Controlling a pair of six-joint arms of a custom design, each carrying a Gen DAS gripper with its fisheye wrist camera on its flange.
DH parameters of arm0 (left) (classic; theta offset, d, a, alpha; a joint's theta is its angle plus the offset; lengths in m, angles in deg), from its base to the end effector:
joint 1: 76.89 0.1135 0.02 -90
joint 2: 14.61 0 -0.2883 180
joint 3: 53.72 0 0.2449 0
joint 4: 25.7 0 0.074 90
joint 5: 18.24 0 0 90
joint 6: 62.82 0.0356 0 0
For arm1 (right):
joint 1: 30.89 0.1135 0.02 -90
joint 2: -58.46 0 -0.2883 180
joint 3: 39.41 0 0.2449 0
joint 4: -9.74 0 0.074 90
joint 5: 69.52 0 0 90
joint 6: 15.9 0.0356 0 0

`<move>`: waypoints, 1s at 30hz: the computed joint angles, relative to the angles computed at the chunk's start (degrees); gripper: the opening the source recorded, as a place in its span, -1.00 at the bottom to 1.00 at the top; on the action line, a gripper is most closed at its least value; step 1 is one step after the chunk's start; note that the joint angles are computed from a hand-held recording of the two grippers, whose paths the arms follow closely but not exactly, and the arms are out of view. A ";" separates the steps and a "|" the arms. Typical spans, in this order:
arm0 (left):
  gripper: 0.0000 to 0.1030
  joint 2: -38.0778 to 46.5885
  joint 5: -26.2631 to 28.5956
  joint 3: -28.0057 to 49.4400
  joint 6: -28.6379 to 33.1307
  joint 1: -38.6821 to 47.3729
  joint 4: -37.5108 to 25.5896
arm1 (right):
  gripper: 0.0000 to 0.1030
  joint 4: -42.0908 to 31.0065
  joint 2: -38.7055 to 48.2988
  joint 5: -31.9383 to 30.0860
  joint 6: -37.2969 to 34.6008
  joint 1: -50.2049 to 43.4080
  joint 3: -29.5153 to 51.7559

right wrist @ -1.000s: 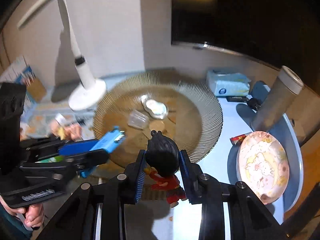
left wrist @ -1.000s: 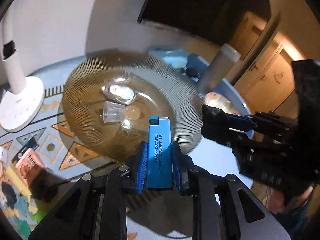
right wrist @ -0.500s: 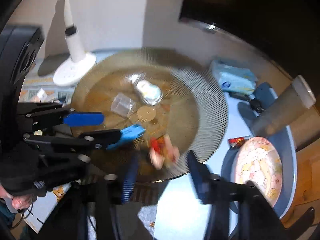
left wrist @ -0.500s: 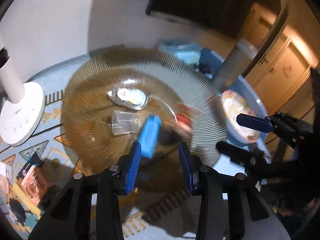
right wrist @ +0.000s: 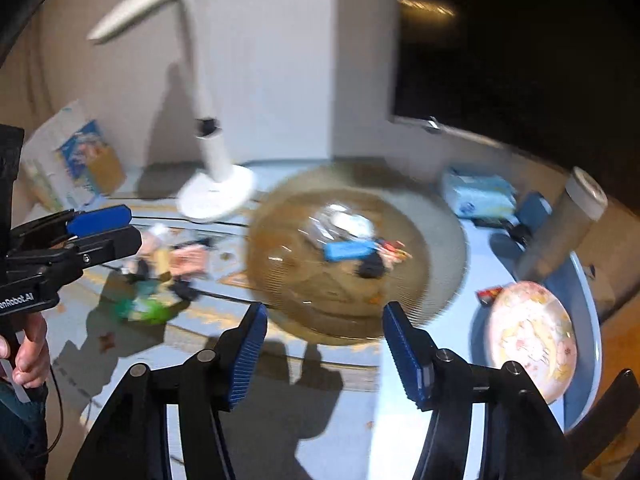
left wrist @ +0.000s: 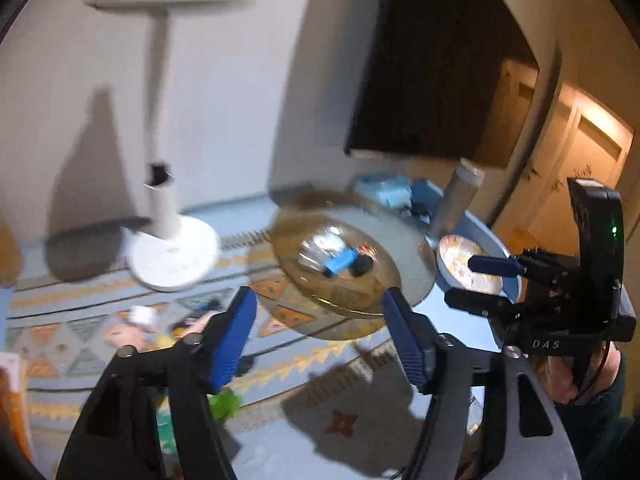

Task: Organize rigid objects
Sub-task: 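Withdraw both tools from the bowl back toward the green figures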

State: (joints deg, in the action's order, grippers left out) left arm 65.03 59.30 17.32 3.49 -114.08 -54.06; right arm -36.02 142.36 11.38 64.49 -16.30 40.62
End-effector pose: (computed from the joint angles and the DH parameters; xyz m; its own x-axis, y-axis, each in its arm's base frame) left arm 0.2414 -0.1735 0.2951 -0.6206 -0.0216 -0.7838 0.2223 0.9538 -0.2023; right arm 0.2932 0.0821 0.3005 -0.6689 -0.3444 -0.6587 -0.4661 0.8847 0.0107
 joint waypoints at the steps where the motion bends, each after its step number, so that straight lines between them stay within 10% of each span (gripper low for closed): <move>1: 0.25 -3.59 -2.24 -2.08 -0.26 -0.56 -0.56 | 0.19 0.02 -1.44 -0.05 0.62 1.72 -0.36; 7: 0.59 -24.06 -14.49 -16.13 -6.24 -1.71 -5.06 | 0.27 3.87 -8.71 -2.86 8.06 12.49 -5.62; 10: 0.59 -28.53 -16.86 -22.53 -8.45 0.13 -7.42 | 0.88 13.29 -10.92 -6.34 15.48 15.31 -13.38; 22: 0.59 -12.03 -0.87 -45.03 -4.02 18.62 25.46 | 0.88 40.89 8.23 -2.49 26.68 22.50 -26.08; 30: 0.59 -10.31 3.34 -48.47 -5.52 22.72 31.56 | 0.88 47.31 13.18 12.56 23.43 27.67 -28.04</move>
